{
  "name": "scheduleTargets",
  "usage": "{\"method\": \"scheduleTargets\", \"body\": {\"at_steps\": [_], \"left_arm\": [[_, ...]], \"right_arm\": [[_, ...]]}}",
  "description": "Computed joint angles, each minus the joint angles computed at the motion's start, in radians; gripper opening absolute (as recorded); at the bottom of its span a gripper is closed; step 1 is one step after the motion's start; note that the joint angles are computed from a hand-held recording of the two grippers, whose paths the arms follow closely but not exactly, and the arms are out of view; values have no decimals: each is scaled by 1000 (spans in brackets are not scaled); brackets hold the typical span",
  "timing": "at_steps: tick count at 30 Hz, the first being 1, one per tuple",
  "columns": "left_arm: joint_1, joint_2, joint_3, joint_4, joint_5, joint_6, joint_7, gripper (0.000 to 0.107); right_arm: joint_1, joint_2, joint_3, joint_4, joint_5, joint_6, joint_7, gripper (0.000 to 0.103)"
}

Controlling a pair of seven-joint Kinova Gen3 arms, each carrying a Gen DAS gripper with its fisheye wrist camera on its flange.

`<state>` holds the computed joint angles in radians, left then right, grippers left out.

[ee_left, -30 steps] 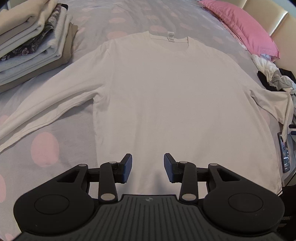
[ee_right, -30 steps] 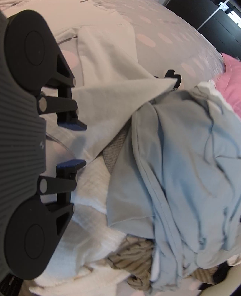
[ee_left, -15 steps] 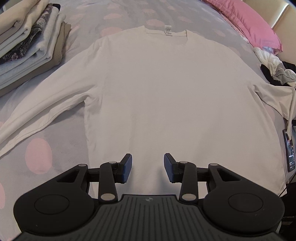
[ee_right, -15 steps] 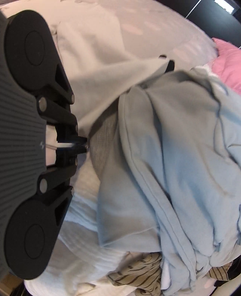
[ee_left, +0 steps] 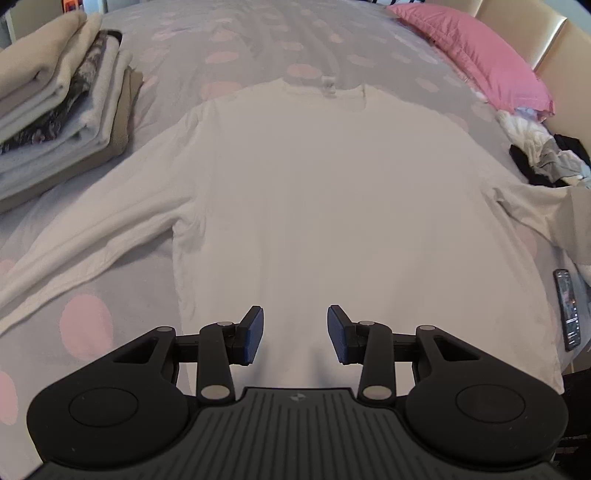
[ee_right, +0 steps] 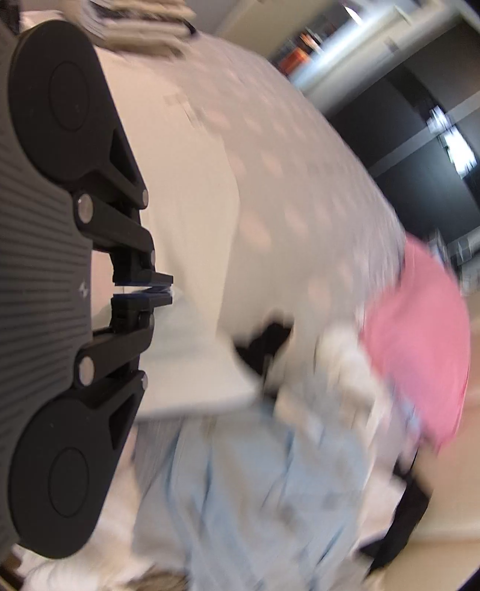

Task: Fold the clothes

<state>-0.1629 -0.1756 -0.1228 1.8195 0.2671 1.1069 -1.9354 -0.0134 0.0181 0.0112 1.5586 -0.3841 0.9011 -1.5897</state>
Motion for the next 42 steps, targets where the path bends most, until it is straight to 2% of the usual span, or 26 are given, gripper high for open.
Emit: {"method": "scheduleTargets", "body": {"at_steps": [5, 10, 16, 20, 21, 23, 28, 30, 34, 38, 40, 42], "left_arm": [[17, -8, -38, -18, 123, -3, -117, 36], [30, -23, -22, 28, 168, -93, -146, 36], [35, -14, -42, 72, 216, -109, -199, 36], [24, 3, -40, 87, 230, -101, -207, 36], [22, 7, -33, 87, 224, -105, -204, 37], [22, 20, -18, 82, 210, -111, -195, 42], [22, 96, 9, 40, 209, -102, -183, 43], [22, 139, 30, 30, 213, -129, -162, 44], [29, 227, 75, 16, 205, -197, -99, 44], [56, 274, 115, 43, 176, -312, -30, 44], [64, 292, 130, 44, 164, -335, -22, 43], [85, 305, 142, 41, 116, -351, 9, 33]], "right_arm": [[-83, 72, -73, -153, -36, 92, 23, 4], [-186, 153, -150, -249, -66, 133, 46, 4], [-343, 279, -203, -336, 4, 160, -7, 4], [-405, 357, -204, -359, 60, 161, -34, 4], [-409, 372, -204, -362, 63, 163, -37, 7], [-401, 387, -208, -366, 53, 176, -37, 13], [-358, 358, -201, -340, 47, 188, 5, 28], [-340, 321, -181, -303, 73, 174, 15, 36], [-299, 274, -126, -242, 144, 168, -25, 37], [-210, 271, -105, -210, 110, 172, -39, 37], [-176, 282, -106, -217, 85, 174, -29, 38], [-152, 292, -106, -227, 65, 171, -26, 44]]}}
